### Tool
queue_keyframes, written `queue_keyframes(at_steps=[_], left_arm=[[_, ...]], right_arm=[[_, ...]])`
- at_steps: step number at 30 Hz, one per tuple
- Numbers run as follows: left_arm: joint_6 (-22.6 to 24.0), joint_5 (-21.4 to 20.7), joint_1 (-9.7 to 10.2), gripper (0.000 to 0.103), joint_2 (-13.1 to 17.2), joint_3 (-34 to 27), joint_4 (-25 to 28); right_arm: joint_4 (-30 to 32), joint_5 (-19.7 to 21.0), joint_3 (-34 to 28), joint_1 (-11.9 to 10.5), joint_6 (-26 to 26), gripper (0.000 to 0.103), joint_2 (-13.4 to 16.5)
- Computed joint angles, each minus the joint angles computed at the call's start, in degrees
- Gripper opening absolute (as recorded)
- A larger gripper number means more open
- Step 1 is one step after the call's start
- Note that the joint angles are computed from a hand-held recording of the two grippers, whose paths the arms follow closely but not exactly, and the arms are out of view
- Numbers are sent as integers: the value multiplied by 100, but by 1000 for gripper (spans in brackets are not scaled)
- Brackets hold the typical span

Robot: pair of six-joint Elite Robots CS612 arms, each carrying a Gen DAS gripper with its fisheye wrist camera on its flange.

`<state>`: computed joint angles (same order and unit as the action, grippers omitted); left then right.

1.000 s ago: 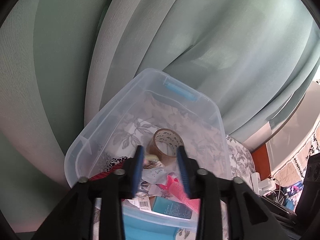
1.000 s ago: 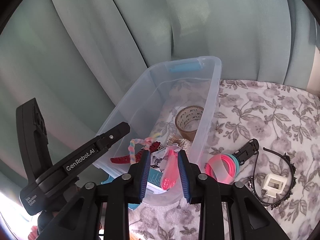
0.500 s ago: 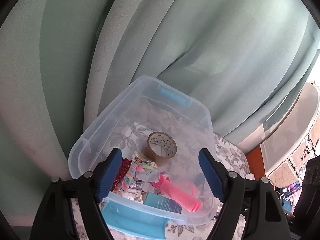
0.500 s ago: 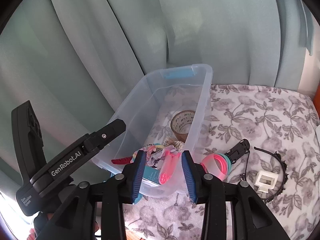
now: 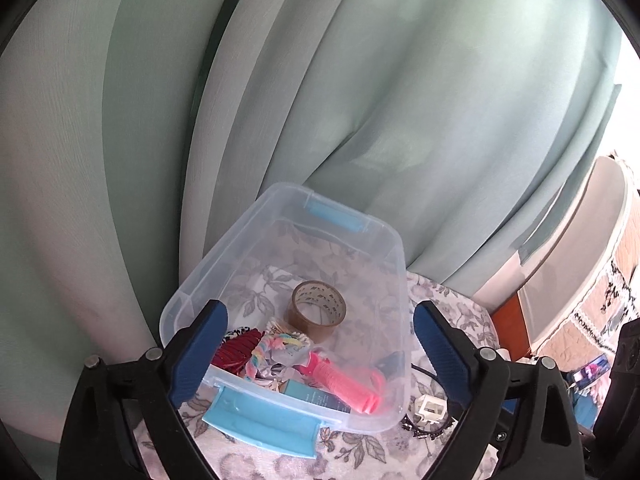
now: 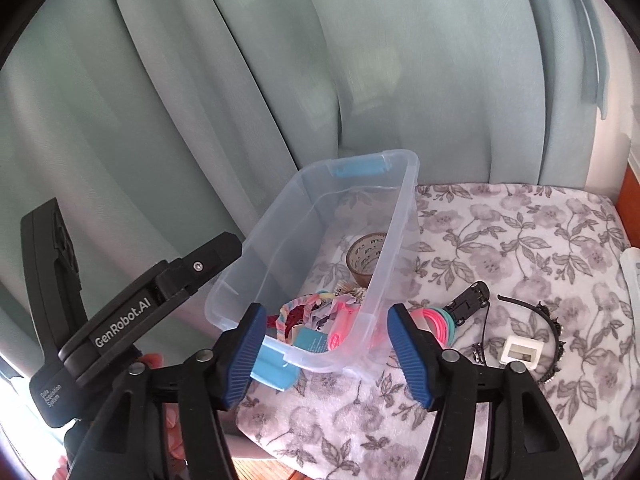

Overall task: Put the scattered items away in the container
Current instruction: 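Withdraw both grippers from the box toward the bangles and black headband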

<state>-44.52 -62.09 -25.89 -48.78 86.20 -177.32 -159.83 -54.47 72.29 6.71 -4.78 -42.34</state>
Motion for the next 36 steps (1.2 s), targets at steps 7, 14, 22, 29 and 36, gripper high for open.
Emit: queue_keyframes(at_steps=[7,14,22,29,36], left_arm=[[275,289,-169,97,-108,56,-43],[558,708,-374,103,-176,62,-83],[841,856,-573,103,-149,-84,-12],[1224,929,-739,103,-40,-343,183],[1351,903,-836,103,86,-545,342]], right_arm=[[-412,177,330,-109,98,82,-169],[-962,297,688,-249,253,102,-327],[-1663,421,994,-493,708,103,-411],[-2235,318,1134,-675,1007,103,-427],[-2570,-65,1225,-788,1134,103,-435]])
